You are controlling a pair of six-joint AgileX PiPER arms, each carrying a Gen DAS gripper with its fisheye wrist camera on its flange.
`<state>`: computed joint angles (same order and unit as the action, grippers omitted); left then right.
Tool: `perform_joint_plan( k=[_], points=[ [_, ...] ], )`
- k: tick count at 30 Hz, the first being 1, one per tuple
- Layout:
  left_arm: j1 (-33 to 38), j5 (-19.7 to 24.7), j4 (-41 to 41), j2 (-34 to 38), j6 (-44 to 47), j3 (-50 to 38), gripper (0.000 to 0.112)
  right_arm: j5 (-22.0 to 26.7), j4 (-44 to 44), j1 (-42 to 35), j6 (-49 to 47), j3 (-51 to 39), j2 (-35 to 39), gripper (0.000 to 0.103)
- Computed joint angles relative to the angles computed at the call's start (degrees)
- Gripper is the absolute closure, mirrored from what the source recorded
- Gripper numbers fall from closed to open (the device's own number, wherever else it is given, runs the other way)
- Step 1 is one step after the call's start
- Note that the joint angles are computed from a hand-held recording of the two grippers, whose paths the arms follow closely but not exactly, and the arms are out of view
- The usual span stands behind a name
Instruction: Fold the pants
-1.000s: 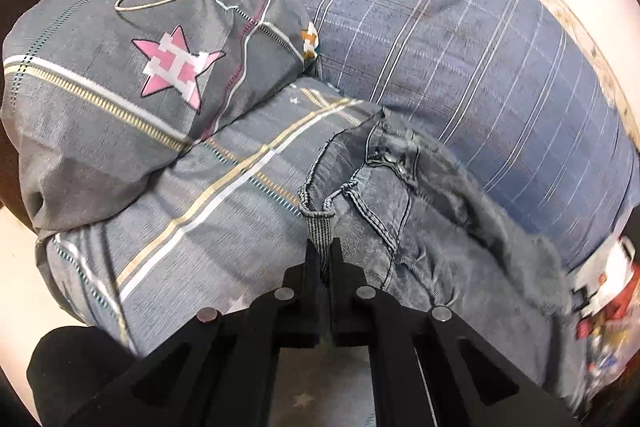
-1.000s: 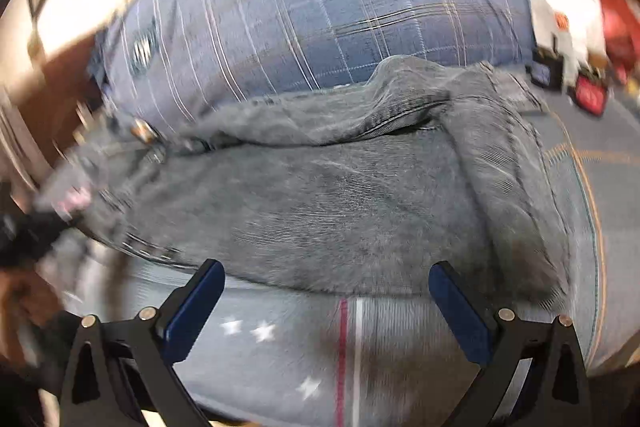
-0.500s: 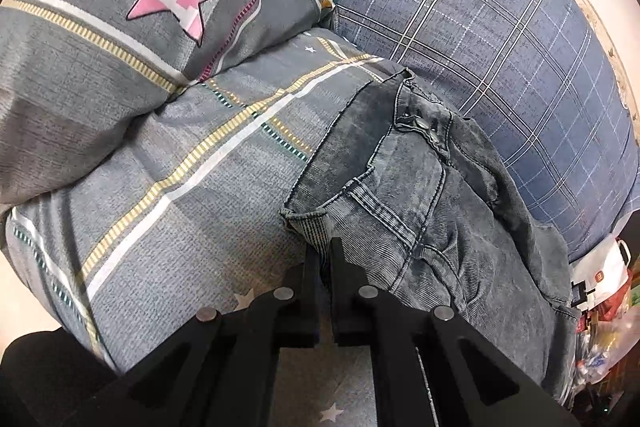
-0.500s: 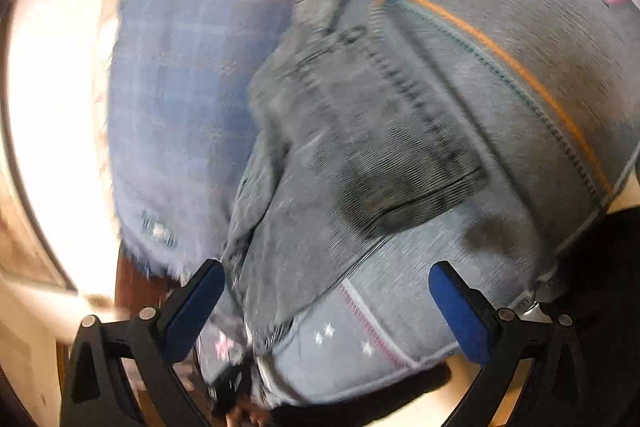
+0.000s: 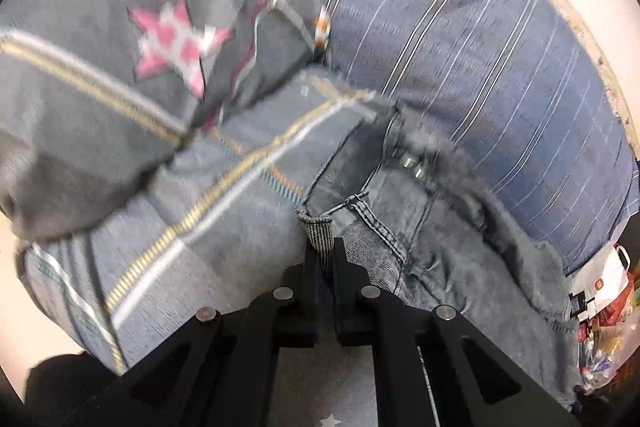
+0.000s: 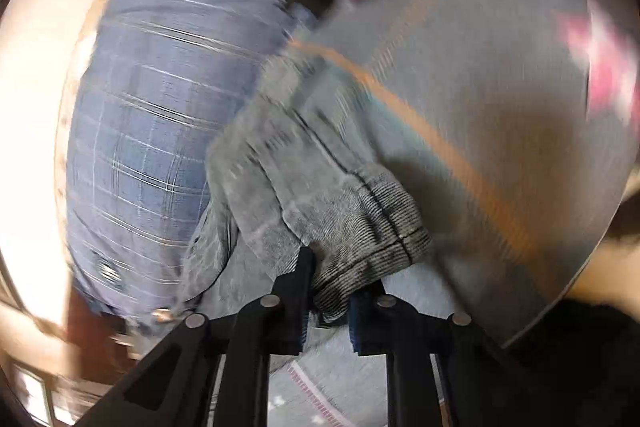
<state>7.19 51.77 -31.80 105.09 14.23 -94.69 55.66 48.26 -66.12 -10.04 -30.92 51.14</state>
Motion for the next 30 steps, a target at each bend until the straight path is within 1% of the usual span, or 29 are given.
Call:
perform_joint_plan(
  k=[1, 3, 4, 5, 6, 7, 8, 9, 10, 11, 12, 14, 15, 16, 17, 19, 20, 21, 23, 24, 25, 26, 27, 28, 29, 30],
  points=[
    [0.3, -0.63, -0.72, -1.48, 0.36, 0.71, 0.106, -1.02, -5.13, 2.1, 3.55, -3.01, -1.87, 0.09],
    [0.97, -1.77, -1.75, -4.05, 0.87, 2.5, 0.106, -4.67, -15.72, 6.62, 8.62, -7.26, -3.77, 0.09],
    [1.49, -2.73, -2.3, -5.74, 1.5, 4.33, 0.106, -6.62, -20.41, 8.6, 10.32, -7.93, -4.34, 0.09],
    [1.86, -3.41, -2.12, -6.85, 1.75, 5.88, 0.106, -7.52, -22.81, 9.41, 10.91, -7.6, -3.9, 0.089],
    [1.65, -3.64, -0.58, -7.37, 0.89, 6.76, 0.105, -7.7, -24.79, 9.06, 9.35, -7.23, -1.27, 0.083],
    [1.16, -3.21, 1.53, -6.95, -0.09, 6.83, 0.105, -6.44, -27.81, 11.0, 7.84, -7.21, 3.34, 0.074],
    [0.71, -2.49, 3.47, -5.99, -1.14, 6.36, 0.104, -6.61, -30.49, 12.48, 8.53, -6.48, 6.19, 0.07],
    [0.39, -0.93, 5.51, -4.64, -2.3, 5.37, 0.104, -7.2, -30.89, 11.72, 7.0, -4.43, 7.83, 0.063],
    [0.4, -0.2, 7.1, -3.68, -3.7, 4.9, 0.103, -7.83, -29.0, 9.75, 5.08, -3.17, 7.2, 0.05],
    [0.66, -0.12, 7.98, -3.33, -4.63, 4.89, 0.1, -7.44, -28.73, 8.97, 5.45, -3.86, 6.47, 0.037],
    [0.83, -0.37, 8.8, -3.2, -5.37, 4.8, 0.098, -7.52, -30.55, 8.83, 8.11, -4.53, 4.98, 0.022],
    [0.97, -1.29, 10.25, -3.59, -6.29, 4.78, 0.098, -8.18, -32.18, 7.97, 11.55, -5.98, 1.62, 0.022],
    [1.04, -2.03, 10.8, -4.02, -6.55, 4.93, 0.097, -7.81, -31.79, 7.02, 11.33, -7.28, 0.89, 0.021],
    [1.41, -2.54, 10.68, -4.42, -6.3, 4.96, 0.097, -7.42, -29.45, 5.36, 9.97, -9.03, 0.51, 0.021],
    [1.71, -2.85, 10.71, -4.72, -6.36, 4.9, 0.095, -7.64, -26.5, 5.62, 8.71, -9.54, 0.39, 0.021],
    [2.56, -2.62, 8.81, -5.19, -5.1, 4.32, 0.087, -7.34, -16.79, 5.92, 0.66, -12.49, 4.29, 0.021],
    [2.5, -2.44, 7.73, -5.2, -4.15, 3.86, 0.076, -6.49, -11.07, 7.57, -4.07, -14.77, 9.01, 0.021],
    [2.6, -2.09, 6.51, -5.33, -2.59, 3.61, 0.066, -4.42, -5.34, 8.11, -8.92, -16.97, 14.01, 0.021],
    [2.55, -1.25, 3.87, -5.58, 0.71, 3.48, 0.062, 0.03, 4.82, 9.73, -16.14, -20.63, 25.47, 0.021],
    [2.46, -1.0, 3.29, -5.44, 1.75, 3.29, 0.062, 1.07, 6.96, 11.25, -17.07, -22.73, 31.2, 0.021],
    [2.21, -0.52, 3.33, -5.29, 2.21, 2.99, 0.062, -0.18, 6.8, 12.51, -15.73, -25.01, 35.69, 0.021],
    [1.79, -0.4, 3.67, -4.94, 2.0, 2.77, 0.062, -3.19, 4.89, 13.17, -15.81, -25.78, 37.89, 0.022],
    [1.7, -0.11, 3.8, -4.71, 1.96, 2.47, 0.062, -8.45, 5.26, 12.32, -15.34, -24.92, 39.24, 0.025],
    [1.7, -0.19, 4.06, -4.49, 1.92, 2.32, 0.061, -11.42, 7.93, 11.08, -12.58, -24.23, 38.78, 0.025],
    [1.66, -0.46, 4.57, -4.17, 1.41, 2.09, 0.06, -12.62, 9.38, 10.4, -10.38, -22.89, 37.19, 0.024],
    [1.57, -0.35, 4.99, -3.34, 0.71, 1.26, 0.058, -14.49, 8.54, 11.69, -10.48, -22.49, 35.61, 0.023]
  ],
)
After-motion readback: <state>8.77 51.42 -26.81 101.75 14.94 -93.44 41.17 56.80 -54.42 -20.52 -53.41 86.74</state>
